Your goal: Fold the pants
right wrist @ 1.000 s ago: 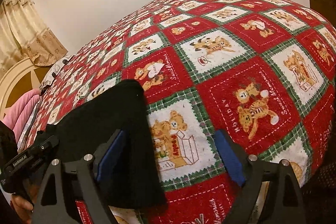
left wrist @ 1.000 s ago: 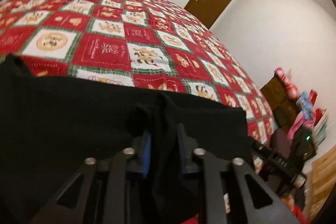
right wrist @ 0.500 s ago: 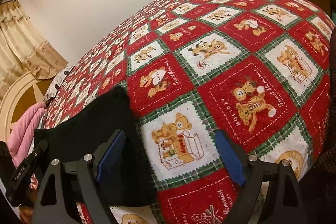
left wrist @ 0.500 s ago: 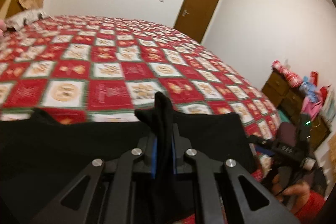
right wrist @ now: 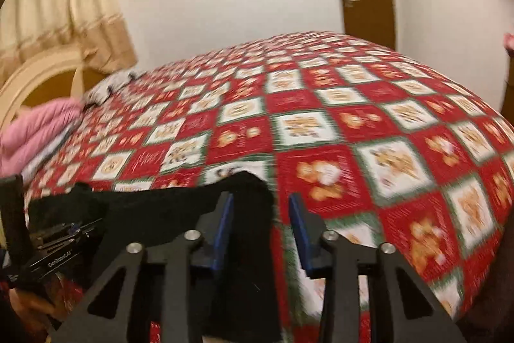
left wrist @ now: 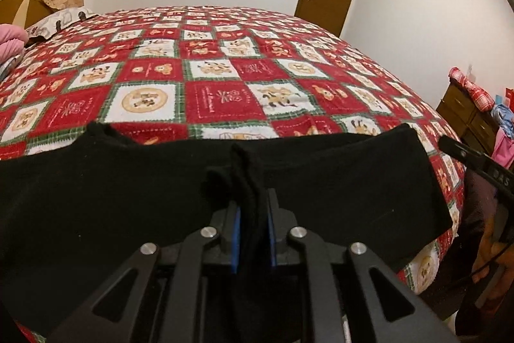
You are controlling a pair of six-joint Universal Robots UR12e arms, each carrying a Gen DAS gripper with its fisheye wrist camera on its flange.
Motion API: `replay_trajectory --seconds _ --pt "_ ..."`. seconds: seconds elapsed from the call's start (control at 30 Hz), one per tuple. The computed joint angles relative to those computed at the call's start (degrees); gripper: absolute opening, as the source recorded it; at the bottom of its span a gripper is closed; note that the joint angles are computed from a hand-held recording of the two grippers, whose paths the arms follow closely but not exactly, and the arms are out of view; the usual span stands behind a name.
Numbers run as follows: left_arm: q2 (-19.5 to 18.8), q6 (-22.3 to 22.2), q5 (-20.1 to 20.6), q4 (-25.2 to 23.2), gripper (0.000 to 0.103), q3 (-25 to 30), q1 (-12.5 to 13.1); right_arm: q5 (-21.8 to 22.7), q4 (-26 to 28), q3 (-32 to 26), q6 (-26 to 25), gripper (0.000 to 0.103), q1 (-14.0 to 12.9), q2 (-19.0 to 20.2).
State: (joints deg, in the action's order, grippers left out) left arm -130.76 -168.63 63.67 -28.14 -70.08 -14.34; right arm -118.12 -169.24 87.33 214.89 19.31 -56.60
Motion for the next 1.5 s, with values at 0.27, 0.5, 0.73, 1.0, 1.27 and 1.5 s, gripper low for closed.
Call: replay_trajectory --seconds 0.27,0.5,0.73,1.0,1.27,1.5 --pt "-0.3 5.3 5.5 -1.0 0.047 1.2 -1.2 0.8 3.6 -3.8 -4.0 0.041 -1.4 4.0" --pt "-0.2 4.2 6.7 -0.1 0.052 0.8 -1.3 -3.0 -3.7 0.8 -8.7 0.043 2.0 1.5" --pt "0.1 4.2 10.1 -0.4 0.082 0.7 -1.6 2.9 -1.4 5.7 6.5 0.076 1.3 0.0" --pt "2.8 2.7 18.3 4.6 0.096 -3.7 -0.2 -2.7 -1.6 3.2 5.9 0.076 3.3 -0.4" --pt "3.2 -4.3 29.5 6.6 0.096 -4.5 2.0 7.7 0.8 -9.0 -5.2 0.076 4.2 5.6" --pt "3.0 -7.4 34.7 7.2 0.096 -5.0 4.0 7.9 13.4 -20.6 -7.1 0.078 5.5 12.7"
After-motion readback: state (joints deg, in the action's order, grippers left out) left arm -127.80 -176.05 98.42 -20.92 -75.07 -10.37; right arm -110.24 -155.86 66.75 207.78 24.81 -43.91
